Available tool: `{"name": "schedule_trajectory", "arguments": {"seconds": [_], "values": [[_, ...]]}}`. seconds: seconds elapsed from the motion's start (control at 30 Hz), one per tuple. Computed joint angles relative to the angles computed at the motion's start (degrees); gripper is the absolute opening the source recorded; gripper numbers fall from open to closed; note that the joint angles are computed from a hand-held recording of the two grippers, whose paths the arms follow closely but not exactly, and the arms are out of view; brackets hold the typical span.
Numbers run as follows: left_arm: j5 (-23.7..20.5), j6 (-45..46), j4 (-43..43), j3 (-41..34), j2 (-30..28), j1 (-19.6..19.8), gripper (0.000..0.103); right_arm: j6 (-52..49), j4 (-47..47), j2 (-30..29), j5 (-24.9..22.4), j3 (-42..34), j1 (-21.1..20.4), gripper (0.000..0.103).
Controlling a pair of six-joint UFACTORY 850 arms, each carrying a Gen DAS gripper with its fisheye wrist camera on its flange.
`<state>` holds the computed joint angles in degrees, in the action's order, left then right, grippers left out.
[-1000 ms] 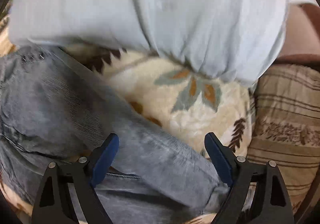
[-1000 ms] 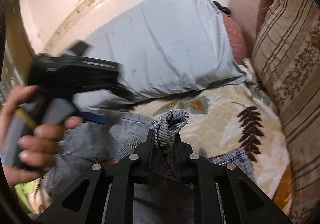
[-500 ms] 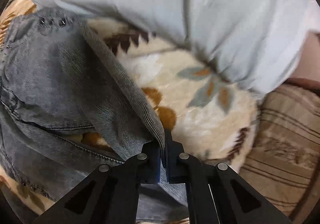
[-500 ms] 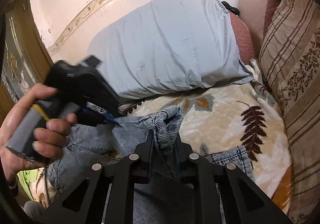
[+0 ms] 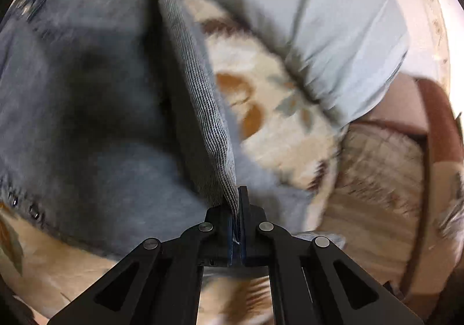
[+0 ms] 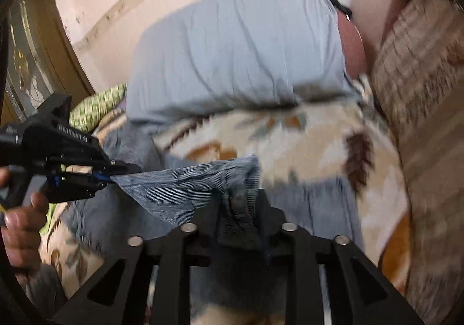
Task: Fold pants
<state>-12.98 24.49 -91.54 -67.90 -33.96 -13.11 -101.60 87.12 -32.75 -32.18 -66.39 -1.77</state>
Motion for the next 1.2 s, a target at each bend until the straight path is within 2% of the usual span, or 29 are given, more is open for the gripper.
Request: {"name": "schedule_trajectory", "arguments": {"seconds": [0.03,0.1,0.2,0.23,0.33,0.43,0.5,0.57,0.7,0.77,0.8,0.83,0.93,1.0,1.1,1.13,1.2], "values": [[-0.67,2.72,-3.11,1.20,-0.58,-0.04,0.001,2.75,-2.12,-0.08,1.10,0.53,0.06,0.039],[-3.51,7.30,-9.76,2.97,-2.39,0.37,0.001,13.09,-11.26,-1.45,2.64,0.28,0.17,0.042],[-5.98,15.28,-18.32,5.20,-2.70,1.08,0.001,25.08,-21.19,-2.40,2.63,-0.23,-0.16,0.068],[-5.43,15.85,-17.97,5.27,-2.57,1.09,0.001,25.77,-20.72,-2.00,1.30,0.23,-0.99,0.071],[-4.60,17.69,-17.11,5.20,-2.42,0.88,0.001,25.25,-15.56,-1.60,-6.10,0.97,-4.35,0.073],[-4.09,19.16,-17.63,6.22,-1.74,0.31,0.002,27.87,-11.40,-3.91,-15.03,-0.23,-7.68,0.074],[-4.04,18.98,-16.83,5.95,-1.98,0.26,0.002,32.09,-12.20,-5.51,-15.28,-2.25,-7.53,0.074],[-4.51,19.66,-17.38,6.08,-2.02,0.36,0.002,37.86,-16.52,-6.63,-9.24,-4.68,-5.77,0.073],[-4.22,19.68,-15.94,5.73,-2.17,0.39,0.002,49.63,-26.05,-10.59,-4.35,-9.54,-3.15,0.060],[-3.72,19.76,-15.42,5.59,-2.17,0.16,0.002,51.44,-27.43,-11.40,-1.64,-9.97,-1.81,0.051],[-3.76,20.35,-15.90,5.65,-1.99,0.15,0.002,50.91,-28.28,-10.74,1.16,-9.20,-0.88,0.016],[-3.96,21.70,-17.39,6.00,-1.71,0.11,0.002,50.86,-29.43,-10.28,3.64,-8.53,-0.14,0.010],[-4.84,31.29,-26.63,8.31,1.22,-0.38,0.001,44.39,-23.55,-7.72,4.25,-6.49,-0.93,0.008],[-4.29,35.86,-30.71,9.20,3.33,-1.27,0.002,39.35,-19.16,-6.22,2.49,-6.15,-2.02,0.007],[-2.12,43.65,-37.44,9.39,6.29,-3.60,0.001,36.27,-17.91,-4.96,1.05,-7.81,-2.84,0.007],[-1.57,44.11,-37.53,9.00,6.58,-4.16,0.001,36.27,-18.63,-5.33,0.58,-9.22,-3.04,0.007],[-0.49,38.16,-30.85,6.61,5.43,-5.11,0.001,38.77,-22.12,-6.79,0.07,-12.51,-3.17,0.007]]}}
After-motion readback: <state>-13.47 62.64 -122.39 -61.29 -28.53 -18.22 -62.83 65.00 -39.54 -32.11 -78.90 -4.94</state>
